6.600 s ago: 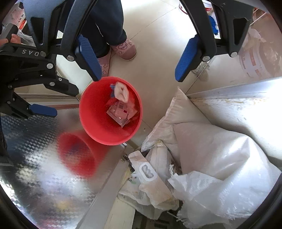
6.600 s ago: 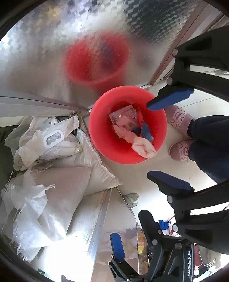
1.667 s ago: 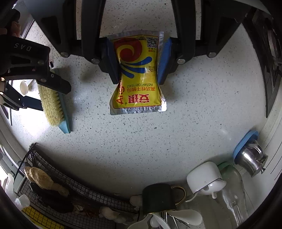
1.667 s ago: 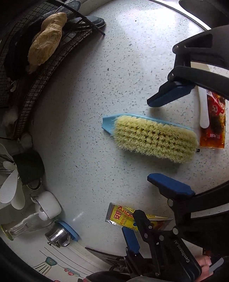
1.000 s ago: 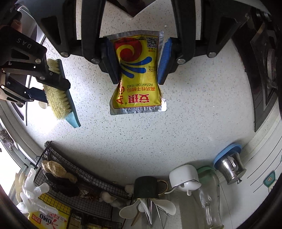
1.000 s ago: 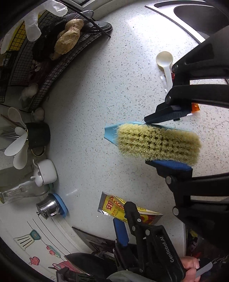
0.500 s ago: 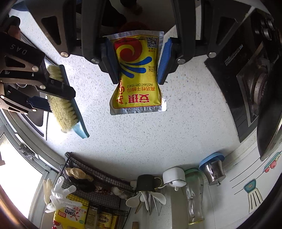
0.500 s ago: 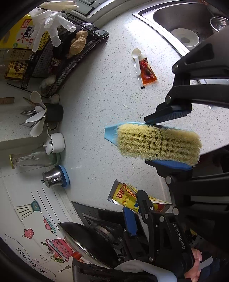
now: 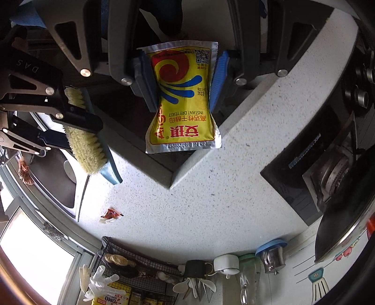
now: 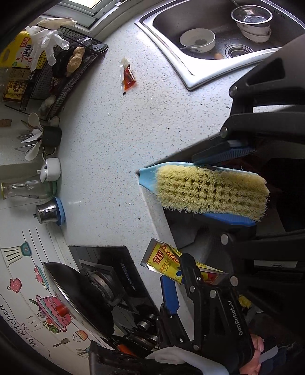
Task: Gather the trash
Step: 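Carry the yeast packet and brush down over the red bucket with both tools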
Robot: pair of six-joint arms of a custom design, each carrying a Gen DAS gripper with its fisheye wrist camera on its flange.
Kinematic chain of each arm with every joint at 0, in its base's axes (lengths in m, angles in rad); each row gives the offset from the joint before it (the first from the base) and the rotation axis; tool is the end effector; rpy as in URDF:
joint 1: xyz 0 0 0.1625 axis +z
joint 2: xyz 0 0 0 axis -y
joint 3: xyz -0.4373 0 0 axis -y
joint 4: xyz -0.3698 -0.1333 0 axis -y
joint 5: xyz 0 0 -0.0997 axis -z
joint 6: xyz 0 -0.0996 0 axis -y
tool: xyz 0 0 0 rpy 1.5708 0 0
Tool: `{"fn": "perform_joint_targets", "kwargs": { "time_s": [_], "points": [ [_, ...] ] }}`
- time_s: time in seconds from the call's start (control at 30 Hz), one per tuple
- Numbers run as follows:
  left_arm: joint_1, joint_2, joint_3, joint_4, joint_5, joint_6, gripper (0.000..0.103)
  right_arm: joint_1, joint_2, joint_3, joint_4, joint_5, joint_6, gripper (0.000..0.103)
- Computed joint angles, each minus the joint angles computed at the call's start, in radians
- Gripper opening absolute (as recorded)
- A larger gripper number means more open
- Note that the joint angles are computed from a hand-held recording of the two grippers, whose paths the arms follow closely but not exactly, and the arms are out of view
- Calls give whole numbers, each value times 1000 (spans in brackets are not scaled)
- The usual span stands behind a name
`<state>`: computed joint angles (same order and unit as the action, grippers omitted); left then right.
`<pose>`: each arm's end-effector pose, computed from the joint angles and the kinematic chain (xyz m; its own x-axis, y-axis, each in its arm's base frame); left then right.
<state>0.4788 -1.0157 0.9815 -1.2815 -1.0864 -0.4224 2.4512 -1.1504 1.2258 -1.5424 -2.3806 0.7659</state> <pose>-0.5157 -0.4701 0.4363 -0.6288 0.5830 -0.5144 0.6590 0.7508 0.0454 0.5318 -0.3599 0.4552 -0.8064 0.0214 0.5910 -0.2884 0.8582 -0.4246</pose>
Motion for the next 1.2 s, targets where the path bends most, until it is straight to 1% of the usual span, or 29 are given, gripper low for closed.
{"fn": "perform_joint_targets", "kwargs": {
  "time_s": [0.13,0.23,0.33,0.4,0.5,0.6,0.77,0.93,1.07,1.2],
  "points": [
    [0,-60,99,2,-28,-39,42,9,-23,84,-72,58,16,37],
    [8,-95,167,-4,-53,-60,42,11,-28,123,-54,80,54,37],
    [22,-115,232,-16,-81,-68,42,3,-37,173,-65,102,73,37],
    [35,-132,291,-40,-92,-64,42,-11,-47,223,-96,119,78,37],
    [55,-159,393,-97,-88,-49,42,-44,-65,316,-177,145,70,37],
    [90,-175,492,-176,-90,-36,43,-78,-74,412,-247,149,69,37],
    [166,-180,646,-316,-102,13,43,-159,-68,570,-431,151,18,37],
    [240,-146,793,-504,-107,88,43,-252,-31,715,-671,148,-52,37],
    [291,-89,860,-628,-123,131,43,-327,11,802,-823,127,-87,37],
    [323,-40,900,-700,-140,180,43,-385,28,873,-943,113,-100,37]
  ]
}}
